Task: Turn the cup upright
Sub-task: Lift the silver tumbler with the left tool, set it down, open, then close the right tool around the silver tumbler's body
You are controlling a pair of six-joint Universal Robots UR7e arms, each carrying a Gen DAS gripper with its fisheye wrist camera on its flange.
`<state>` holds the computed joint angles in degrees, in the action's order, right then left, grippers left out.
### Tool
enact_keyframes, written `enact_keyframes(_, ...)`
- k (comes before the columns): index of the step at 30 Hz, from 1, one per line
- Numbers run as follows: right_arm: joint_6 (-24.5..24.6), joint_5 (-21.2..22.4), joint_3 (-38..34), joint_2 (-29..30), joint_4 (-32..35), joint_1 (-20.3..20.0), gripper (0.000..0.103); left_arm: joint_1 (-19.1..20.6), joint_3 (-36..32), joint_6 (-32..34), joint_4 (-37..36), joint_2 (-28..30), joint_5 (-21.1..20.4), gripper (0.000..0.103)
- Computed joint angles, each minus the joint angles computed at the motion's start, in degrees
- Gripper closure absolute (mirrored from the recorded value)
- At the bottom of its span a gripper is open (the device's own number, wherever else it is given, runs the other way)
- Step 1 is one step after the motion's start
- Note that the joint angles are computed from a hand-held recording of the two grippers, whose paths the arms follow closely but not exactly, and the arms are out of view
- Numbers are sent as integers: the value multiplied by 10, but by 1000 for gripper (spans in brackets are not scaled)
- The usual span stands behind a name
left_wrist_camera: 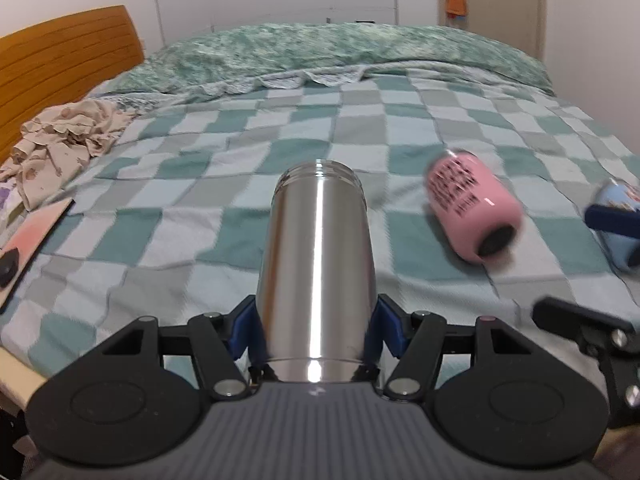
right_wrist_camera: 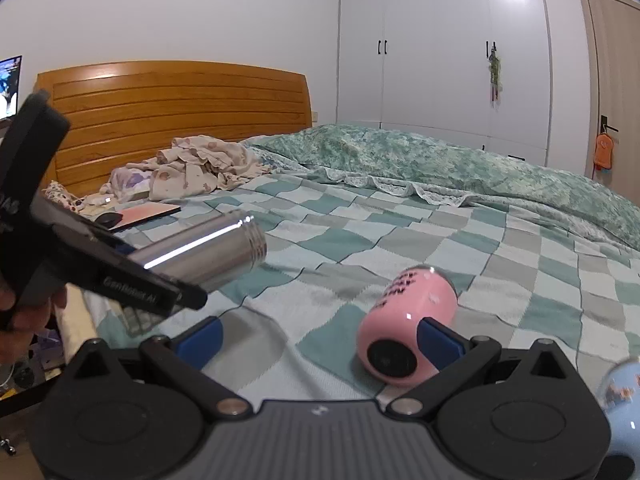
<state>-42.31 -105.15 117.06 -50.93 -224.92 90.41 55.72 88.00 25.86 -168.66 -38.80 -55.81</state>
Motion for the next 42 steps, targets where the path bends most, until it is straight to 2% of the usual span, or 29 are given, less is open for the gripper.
enact_keyframes(9, 25, -25, 90, -13, -80, -6, 0, -12, 95, -51, 13, -38, -30, 40)
enact_keyframes(18, 41, -47, 140, -17, -139, -13, 0, -10, 94, -58, 6, -3, -14, 39)
enact_keyframes(20, 43, -52, 143, -18, -142, -12, 0, -10, 97, -55, 7, -8, -19, 34)
enact_keyframes(22, 44, -57, 144, -20, -144, -10, 0, -13, 106, -44, -11, -15, -22, 7)
enact_keyframes(23, 46, -58, 145, -21, -147, -9, 0, -15, 116, -32, -37, -21, -24, 1)
enact_keyframes(29, 47, -61, 147, -25, -159, 4, 0, -14, 156, 2, -112, -72, -61, 0)
enact_keyframes(35, 47, -74, 124, -16, -126, 23, 0, -1, 167, 23, -178, -95, -47, 0)
enact_keyframes(42, 80, -109, 60, 12, -26, 50, 0, 30, 159, 36, -188, -98, -56, 0)
